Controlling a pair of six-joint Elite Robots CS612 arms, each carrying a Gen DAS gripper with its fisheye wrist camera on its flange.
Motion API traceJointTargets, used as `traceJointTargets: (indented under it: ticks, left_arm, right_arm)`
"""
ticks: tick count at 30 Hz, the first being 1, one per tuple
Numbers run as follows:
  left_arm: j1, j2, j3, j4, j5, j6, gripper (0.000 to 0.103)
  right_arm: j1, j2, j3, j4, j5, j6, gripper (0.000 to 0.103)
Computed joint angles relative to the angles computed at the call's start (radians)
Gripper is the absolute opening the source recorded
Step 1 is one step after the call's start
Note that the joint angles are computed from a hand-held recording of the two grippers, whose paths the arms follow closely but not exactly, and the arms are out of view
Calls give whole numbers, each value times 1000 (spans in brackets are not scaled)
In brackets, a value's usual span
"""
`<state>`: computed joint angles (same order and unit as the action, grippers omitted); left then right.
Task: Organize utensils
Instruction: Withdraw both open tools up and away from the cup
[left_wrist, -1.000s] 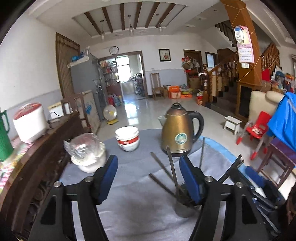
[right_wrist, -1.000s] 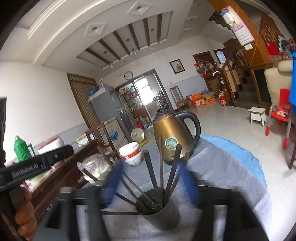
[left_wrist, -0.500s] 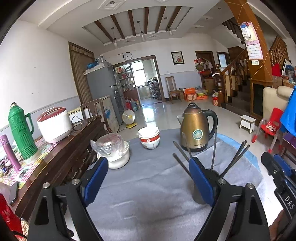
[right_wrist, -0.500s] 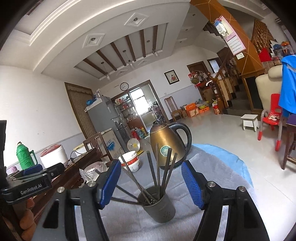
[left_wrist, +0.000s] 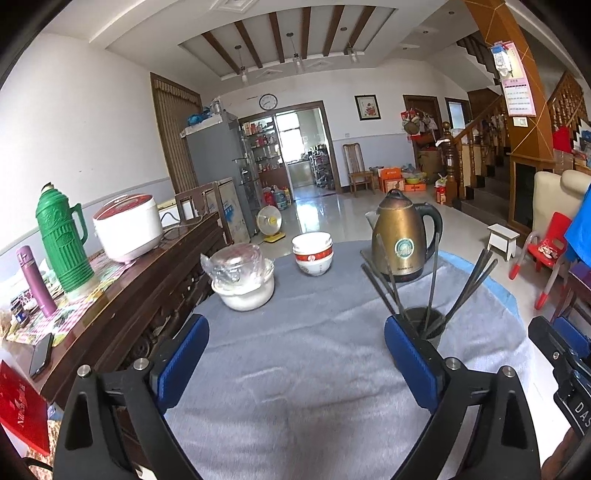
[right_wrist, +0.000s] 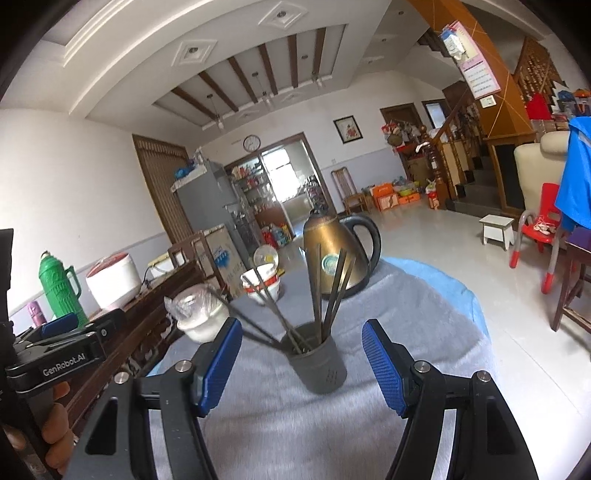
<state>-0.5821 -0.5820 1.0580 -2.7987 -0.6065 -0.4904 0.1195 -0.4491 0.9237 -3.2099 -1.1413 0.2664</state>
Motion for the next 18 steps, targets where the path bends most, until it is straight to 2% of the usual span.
traceJointTargets:
  ticks: [9,18]
  left_arm:
    - [-12,-43,75,28,7,-56,96]
    - [-32,-80,147,-25,65,-48,96]
  right_arm:
    - [3,-50,95,-20,13,-45,72]
    - [4,-111,195,-66,29,-59,72]
